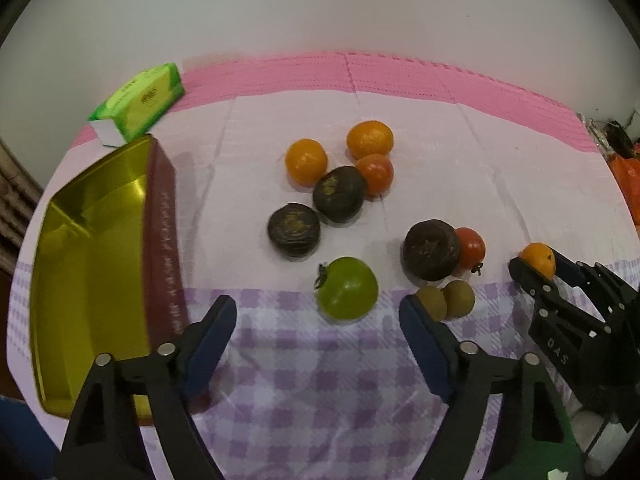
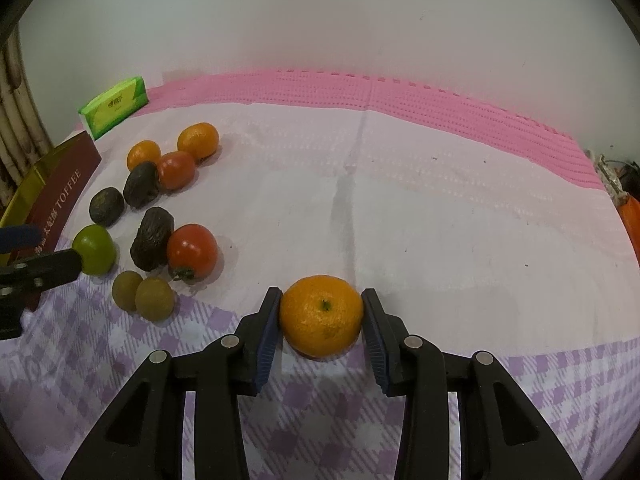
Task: Organize fruits
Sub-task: 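Grasp the large mandarin with the right tool while the left tool grasps the green fruit, then carry the green fruit into the tin tray with the left tool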
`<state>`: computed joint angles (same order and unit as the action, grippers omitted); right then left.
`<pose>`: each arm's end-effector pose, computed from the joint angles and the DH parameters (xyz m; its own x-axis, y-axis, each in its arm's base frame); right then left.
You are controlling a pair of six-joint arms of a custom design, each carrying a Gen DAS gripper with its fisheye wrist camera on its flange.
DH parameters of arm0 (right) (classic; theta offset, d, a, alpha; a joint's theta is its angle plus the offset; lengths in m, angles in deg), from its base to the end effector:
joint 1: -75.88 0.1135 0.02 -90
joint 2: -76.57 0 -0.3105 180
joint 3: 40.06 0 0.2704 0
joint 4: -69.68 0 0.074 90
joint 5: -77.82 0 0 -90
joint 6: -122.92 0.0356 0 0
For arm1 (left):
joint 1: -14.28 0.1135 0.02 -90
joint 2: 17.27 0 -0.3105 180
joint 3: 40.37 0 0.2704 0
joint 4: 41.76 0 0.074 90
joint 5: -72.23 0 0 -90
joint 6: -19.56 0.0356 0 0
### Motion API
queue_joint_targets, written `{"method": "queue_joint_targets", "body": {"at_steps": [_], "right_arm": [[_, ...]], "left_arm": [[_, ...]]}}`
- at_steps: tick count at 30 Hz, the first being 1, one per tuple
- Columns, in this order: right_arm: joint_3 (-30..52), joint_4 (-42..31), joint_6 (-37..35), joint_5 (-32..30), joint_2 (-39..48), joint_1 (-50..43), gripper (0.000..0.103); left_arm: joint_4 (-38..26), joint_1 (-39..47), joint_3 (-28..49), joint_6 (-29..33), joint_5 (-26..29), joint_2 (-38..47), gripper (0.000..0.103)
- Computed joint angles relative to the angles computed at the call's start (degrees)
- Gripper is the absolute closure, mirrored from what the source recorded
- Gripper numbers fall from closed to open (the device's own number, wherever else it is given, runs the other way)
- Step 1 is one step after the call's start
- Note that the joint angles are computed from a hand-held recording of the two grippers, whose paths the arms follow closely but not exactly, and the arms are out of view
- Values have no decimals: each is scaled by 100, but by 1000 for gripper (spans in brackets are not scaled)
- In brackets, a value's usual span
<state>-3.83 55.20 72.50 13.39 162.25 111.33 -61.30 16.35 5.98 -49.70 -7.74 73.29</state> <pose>0.1873 0.1145 0.1223 -0.7989 0.1368 -0.5857 0.1821 0.9831 -0.0188 0.2651 0.0034 0.1376 -0.8235 0.3192 -0.4689 0.3561 0.9344 0.0105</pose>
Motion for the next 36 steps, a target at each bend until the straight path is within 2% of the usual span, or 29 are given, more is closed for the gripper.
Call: {"method": "queue_joint_targets", "body": {"at_steps": [6, 8, 14, 23, 36], "right_arm": [[-56, 96, 12, 44, 1, 33, 62], [-70, 117, 8, 49, -5, 36, 62], [-92, 124, 9, 70, -22, 47, 61], [-56, 80, 39, 96, -12, 76, 61], [-67, 101, 25, 85, -13, 64, 61]], "left_arm": [[120, -223, 107, -59, -114, 352, 41], [117, -245, 151, -47, -104, 447, 53], [96, -218, 183, 14, -11, 595, 69], [48, -64, 135, 150, 91, 489, 70], [-678, 494, 260, 415, 503, -386, 70]]}}
